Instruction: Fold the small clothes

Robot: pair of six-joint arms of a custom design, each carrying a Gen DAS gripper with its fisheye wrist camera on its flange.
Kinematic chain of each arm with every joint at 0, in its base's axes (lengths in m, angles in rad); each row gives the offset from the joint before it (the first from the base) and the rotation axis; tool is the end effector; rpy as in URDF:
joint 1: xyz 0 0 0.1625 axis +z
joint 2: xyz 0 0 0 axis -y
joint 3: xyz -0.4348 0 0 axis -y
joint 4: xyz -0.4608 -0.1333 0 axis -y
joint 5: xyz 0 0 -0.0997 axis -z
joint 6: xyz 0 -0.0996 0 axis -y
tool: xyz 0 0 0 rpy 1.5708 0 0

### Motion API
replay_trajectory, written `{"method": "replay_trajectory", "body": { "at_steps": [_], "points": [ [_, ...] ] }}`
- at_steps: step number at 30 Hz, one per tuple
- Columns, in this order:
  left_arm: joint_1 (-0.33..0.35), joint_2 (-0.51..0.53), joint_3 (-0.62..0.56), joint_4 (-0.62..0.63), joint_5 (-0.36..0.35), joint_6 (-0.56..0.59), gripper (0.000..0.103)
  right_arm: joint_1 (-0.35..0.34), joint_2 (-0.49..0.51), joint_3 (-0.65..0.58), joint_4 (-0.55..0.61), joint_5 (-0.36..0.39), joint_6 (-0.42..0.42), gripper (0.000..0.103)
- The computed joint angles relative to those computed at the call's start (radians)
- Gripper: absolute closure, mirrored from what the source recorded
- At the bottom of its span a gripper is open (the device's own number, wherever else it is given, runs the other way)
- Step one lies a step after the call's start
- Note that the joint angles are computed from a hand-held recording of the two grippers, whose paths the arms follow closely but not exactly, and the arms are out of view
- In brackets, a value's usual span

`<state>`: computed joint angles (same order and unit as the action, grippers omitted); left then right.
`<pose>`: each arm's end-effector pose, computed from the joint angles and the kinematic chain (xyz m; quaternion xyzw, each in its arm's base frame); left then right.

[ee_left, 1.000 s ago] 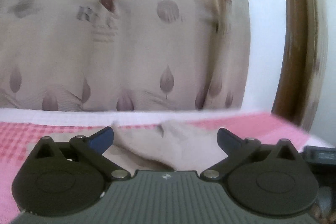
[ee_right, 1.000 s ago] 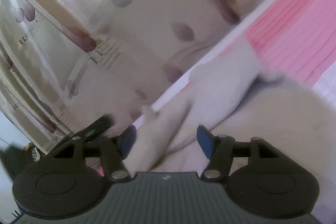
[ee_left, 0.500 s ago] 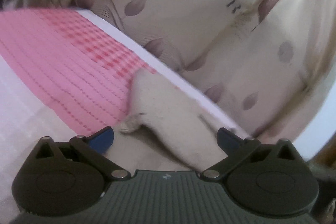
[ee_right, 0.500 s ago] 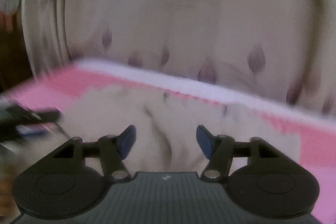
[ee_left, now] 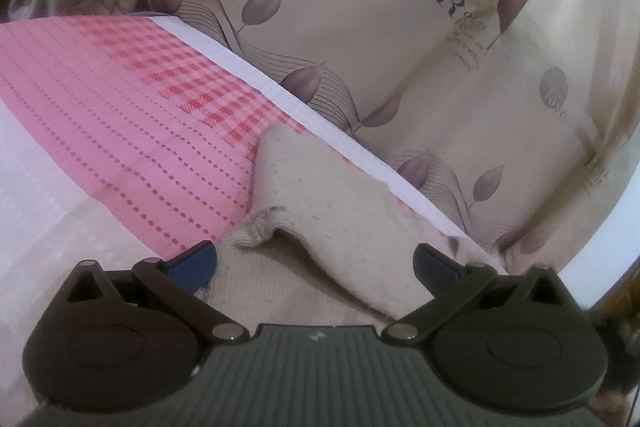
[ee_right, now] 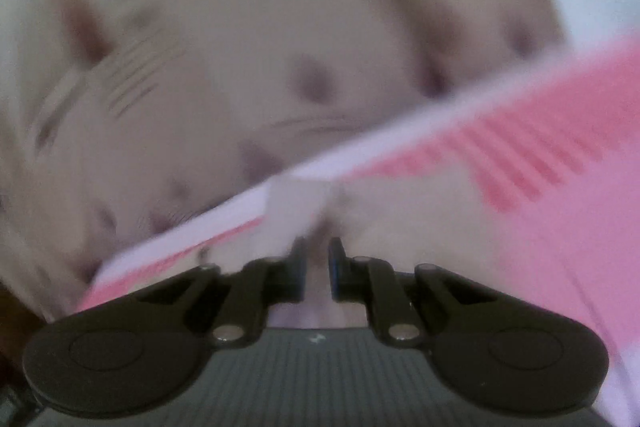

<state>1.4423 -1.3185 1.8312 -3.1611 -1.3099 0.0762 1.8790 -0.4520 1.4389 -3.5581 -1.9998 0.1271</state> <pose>0.0754 -0.6571 0.3998 0.0206 0.8534 -0.5115 0.0983 0.3227 -0.7108 0.0030 -0.0241 -0.8631 0.4979 0.0812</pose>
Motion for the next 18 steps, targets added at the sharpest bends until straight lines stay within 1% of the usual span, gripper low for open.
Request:
{"method": "replay_trajectory", "body": {
  "at_steps": [1, 2, 3, 6, 7, 8, 9, 10, 11, 12, 13, 14, 17, 18],
  "points": [
    [-0.001, 0.000, 0.000, 0.000, 0.001, 0.003, 0.000, -0.030, -0.031, 0.062, -0.035, 0.066, 0.044, 0.091],
    [-0.002, 0.000, 0.000, 0.000, 0.004, 0.004, 0.000, -0.050, -0.052, 0.104, -0.052, 0.101, 0.081, 0.091],
    [-0.004, 0.001, 0.000, 0.000, 0.009, 0.005, 0.000, -0.065, -0.068, 0.137, -0.071, 0.118, 0.123, 0.091],
    [-0.005, 0.001, 0.001, 0.000, 0.015, 0.007, 0.000, -0.118, -0.103, 0.220, -0.167, 0.250, 0.249, 0.089],
    [-0.006, 0.001, 0.002, -0.001, 0.018, 0.006, 0.000, -0.124, -0.104, 0.225, -0.184, 0.264, 0.279, 0.085],
    [-0.006, 0.002, 0.001, -0.001, 0.020, 0.005, 0.000, -0.129, -0.102, 0.218, -0.183, 0.289, 0.300, 0.077],
    [-0.007, 0.002, 0.001, -0.001, 0.022, 0.006, 0.000, -0.133, -0.102, 0.212, -0.177, 0.331, 0.313, 0.073],
    [-0.007, 0.002, 0.001, -0.001, 0.024, 0.007, 0.000, -0.131, -0.099, 0.191, -0.146, 0.342, 0.307, 0.062],
    [-0.008, 0.002, 0.001, -0.002, 0.026, 0.008, 0.000, -0.120, -0.096, 0.166, -0.099, 0.324, 0.289, 0.048],
    [-0.008, 0.002, 0.000, -0.001, 0.026, 0.009, 0.000, -0.106, -0.087, 0.123, -0.013, 0.285, 0.286, 0.041],
    [-0.009, 0.003, 0.000, -0.001, 0.028, 0.009, 0.000, -0.093, -0.086, 0.090, 0.079, 0.250, 0.302, 0.038],
    [-0.008, 0.003, 0.000, -0.001, 0.028, 0.010, 0.000, -0.086, -0.074, 0.055, 0.138, 0.239, 0.305, 0.038],
    [-0.009, 0.003, 0.001, -0.004, 0.029, 0.011, 0.000, -0.074, -0.024, -0.039, 0.202, 0.231, 0.276, 0.039],
    [-0.009, 0.003, 0.001, -0.004, 0.030, 0.011, 0.000, -0.071, -0.006, -0.071, 0.221, 0.222, 0.255, 0.044]
  ]
}}
